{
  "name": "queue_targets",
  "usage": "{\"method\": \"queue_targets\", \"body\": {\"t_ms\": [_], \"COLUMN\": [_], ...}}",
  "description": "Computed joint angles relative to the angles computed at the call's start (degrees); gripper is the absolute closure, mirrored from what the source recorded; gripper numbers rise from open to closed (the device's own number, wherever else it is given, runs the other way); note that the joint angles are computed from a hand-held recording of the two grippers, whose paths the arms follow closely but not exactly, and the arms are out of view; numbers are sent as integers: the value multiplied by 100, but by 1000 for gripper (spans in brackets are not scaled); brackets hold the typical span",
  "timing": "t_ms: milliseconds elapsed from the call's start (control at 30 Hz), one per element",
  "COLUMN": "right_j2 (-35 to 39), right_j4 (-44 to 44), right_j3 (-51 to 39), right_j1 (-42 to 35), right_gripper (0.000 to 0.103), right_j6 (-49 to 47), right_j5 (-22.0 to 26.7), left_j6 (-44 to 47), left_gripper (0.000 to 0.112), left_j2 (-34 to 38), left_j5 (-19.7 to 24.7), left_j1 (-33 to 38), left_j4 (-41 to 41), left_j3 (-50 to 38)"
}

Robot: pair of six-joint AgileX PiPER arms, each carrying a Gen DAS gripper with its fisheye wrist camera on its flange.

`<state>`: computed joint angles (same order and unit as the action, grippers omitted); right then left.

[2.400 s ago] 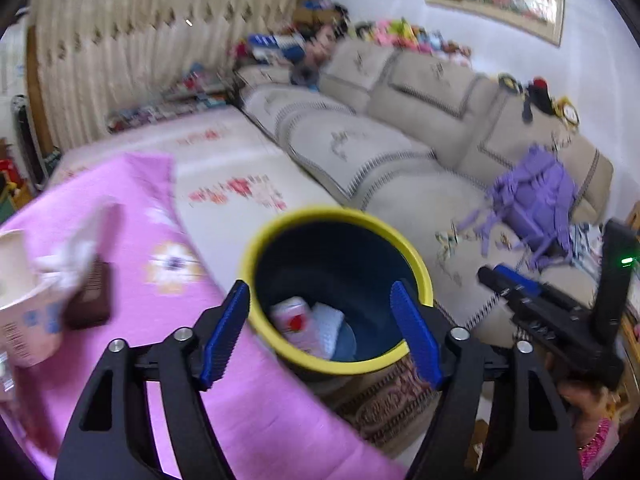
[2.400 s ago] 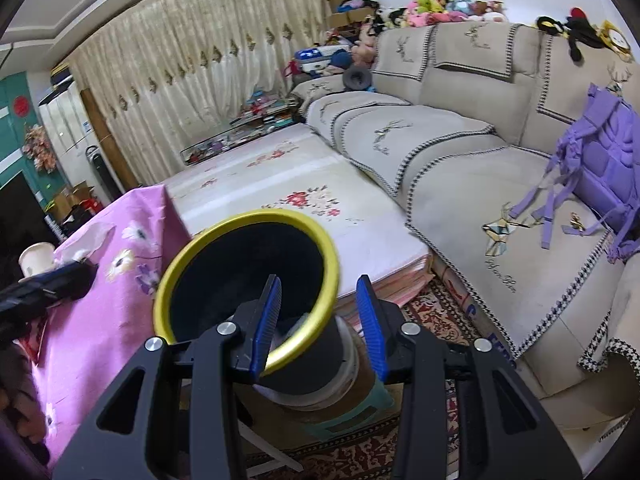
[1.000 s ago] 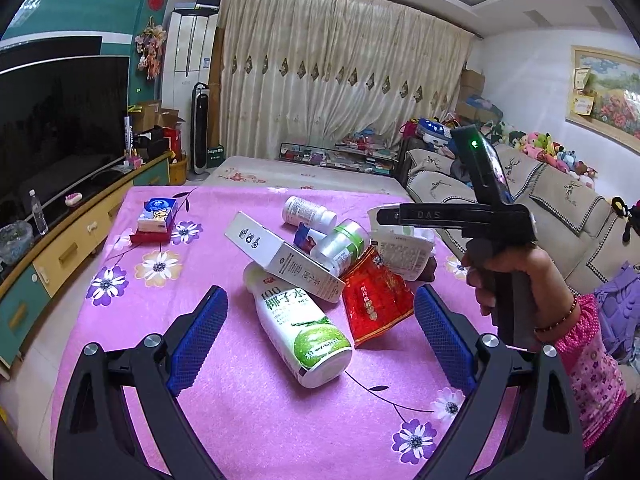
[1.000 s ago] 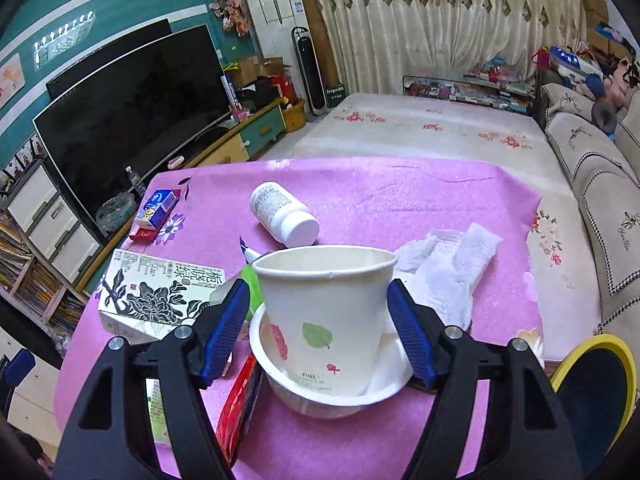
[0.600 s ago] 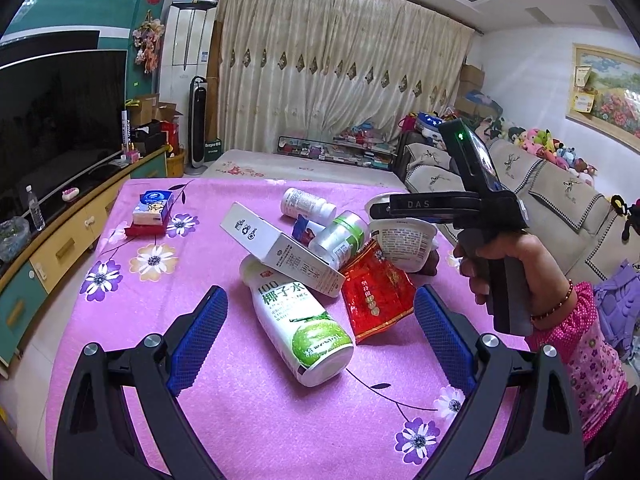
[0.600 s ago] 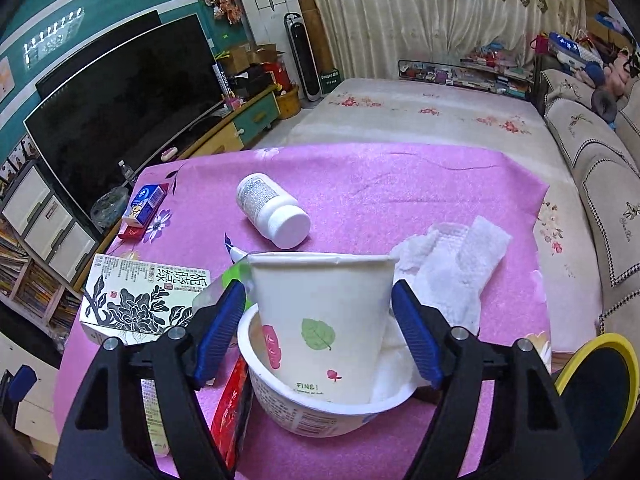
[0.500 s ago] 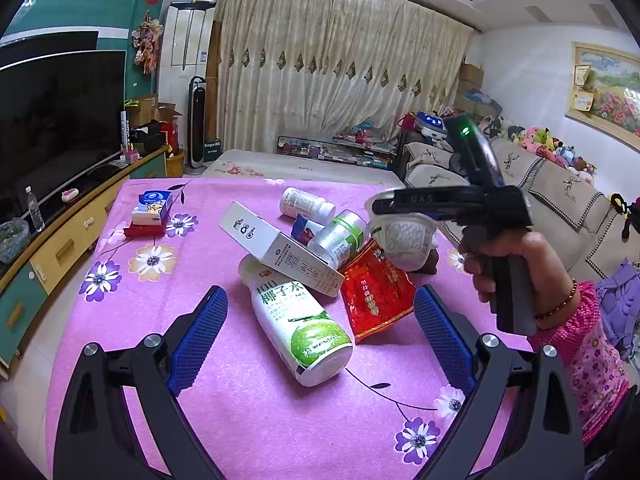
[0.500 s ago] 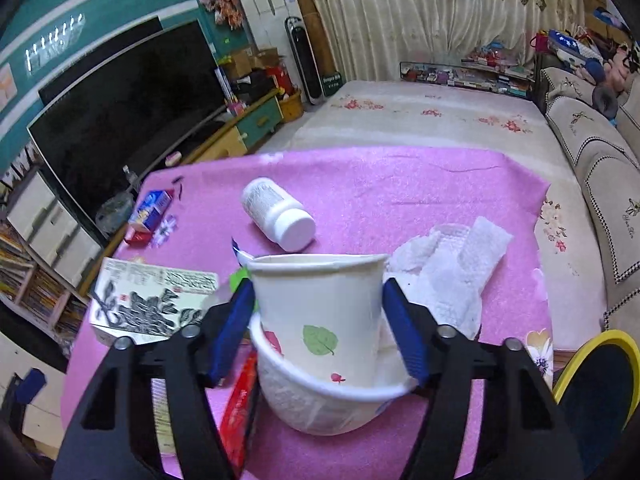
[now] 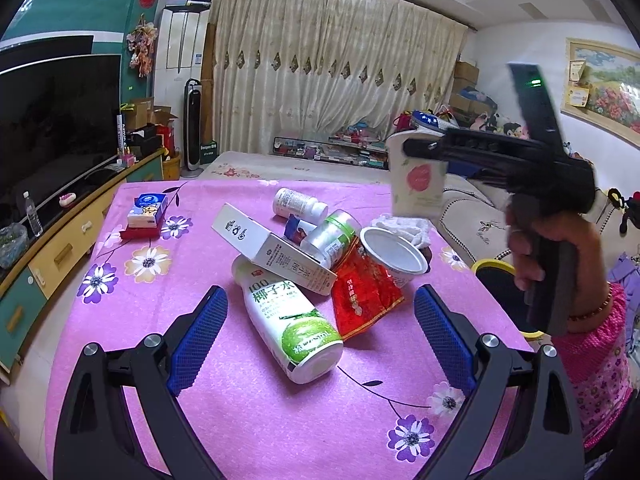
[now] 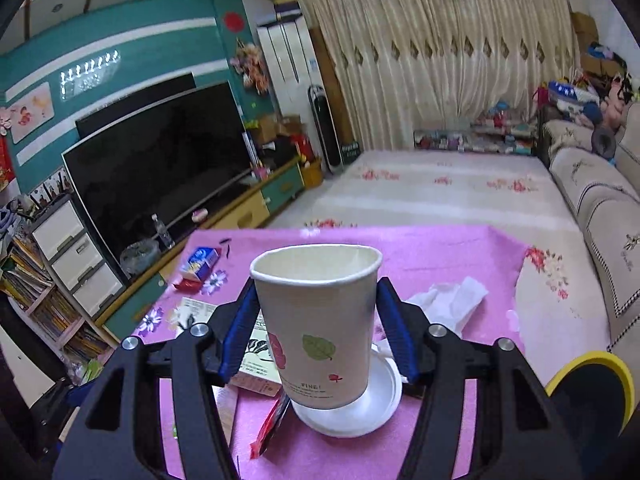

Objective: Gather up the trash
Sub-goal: 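Carry the paper cup over the bin and open the right tool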

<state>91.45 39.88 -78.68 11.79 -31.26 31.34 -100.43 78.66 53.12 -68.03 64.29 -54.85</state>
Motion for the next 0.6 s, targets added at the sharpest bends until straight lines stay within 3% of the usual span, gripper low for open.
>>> {"method": "queue_targets", "body": {"t_ms": [300,500,600], "right_j2": [-1771,-2268,-2163], "right_j4": [572,1007,1729], "right_j3": [1962,2950,3319], "right_j1": [-940,-2120,-2929], "right_gripper": [46,46,46], "right_j6": [-858,-1564,-2514], "right_j5": [-707,-1107,-1126], "left_j6": [114,264,417], "left_gripper": [19,19,19], "left_j2": [275,624,834], "left_j5": [-132,-172,-234], "left_j1": [-116,-277,-322], "left_j4": [-50,-54,-161], "left_j3": [-258,-645,-898]}}
